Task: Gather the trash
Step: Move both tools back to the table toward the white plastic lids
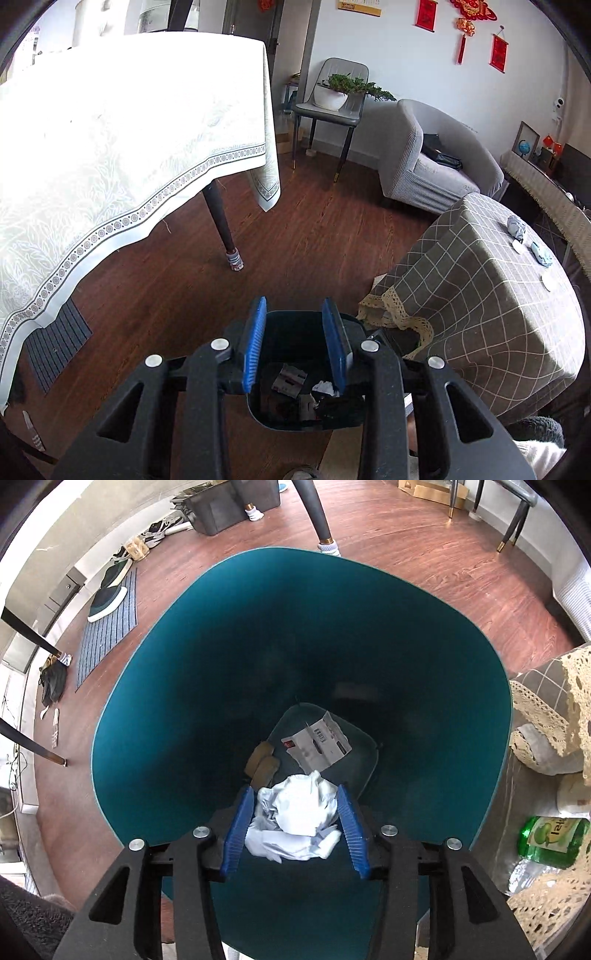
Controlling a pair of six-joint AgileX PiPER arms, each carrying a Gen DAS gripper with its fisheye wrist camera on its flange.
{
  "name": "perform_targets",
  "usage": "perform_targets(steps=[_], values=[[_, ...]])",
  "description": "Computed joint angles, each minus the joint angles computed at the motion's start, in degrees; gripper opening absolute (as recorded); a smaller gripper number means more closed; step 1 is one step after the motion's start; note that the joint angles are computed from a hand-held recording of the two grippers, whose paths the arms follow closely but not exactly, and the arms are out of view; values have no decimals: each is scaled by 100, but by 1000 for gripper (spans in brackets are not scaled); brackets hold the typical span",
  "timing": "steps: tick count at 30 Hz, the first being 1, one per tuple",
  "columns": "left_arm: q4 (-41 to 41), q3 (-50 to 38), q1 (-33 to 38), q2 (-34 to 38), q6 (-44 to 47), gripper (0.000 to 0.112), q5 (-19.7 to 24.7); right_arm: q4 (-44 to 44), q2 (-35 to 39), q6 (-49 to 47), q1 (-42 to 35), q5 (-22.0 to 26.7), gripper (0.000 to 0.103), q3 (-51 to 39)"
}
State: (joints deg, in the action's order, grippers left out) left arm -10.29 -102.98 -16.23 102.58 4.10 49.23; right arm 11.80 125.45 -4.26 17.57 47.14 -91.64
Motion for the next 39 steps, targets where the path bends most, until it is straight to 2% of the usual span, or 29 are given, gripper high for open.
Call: perform_targets(steps=[10, 15, 21, 31, 39], values=[[110, -649, -181, -52, -369, 34, 75, -7, -757, -315, -83, -106, 48, 503], [255, -1075, -377, 9, -677, 35, 171, 143, -1529, -649, -131, -172, 48, 773], [478, -1633, -636, 170, -1080, 43, 298, 320, -2504, -1035, -310, -252, 45, 1050], [816, -2441, -1217, 592, -1480, 57, 488, 833, -3662, -1693, -1229, -74, 42, 1219], [1191, -3970, -1897, 1498, -1718, 66, 1073, 1323, -4226, -2284, -2354, 147, 42, 1238]])
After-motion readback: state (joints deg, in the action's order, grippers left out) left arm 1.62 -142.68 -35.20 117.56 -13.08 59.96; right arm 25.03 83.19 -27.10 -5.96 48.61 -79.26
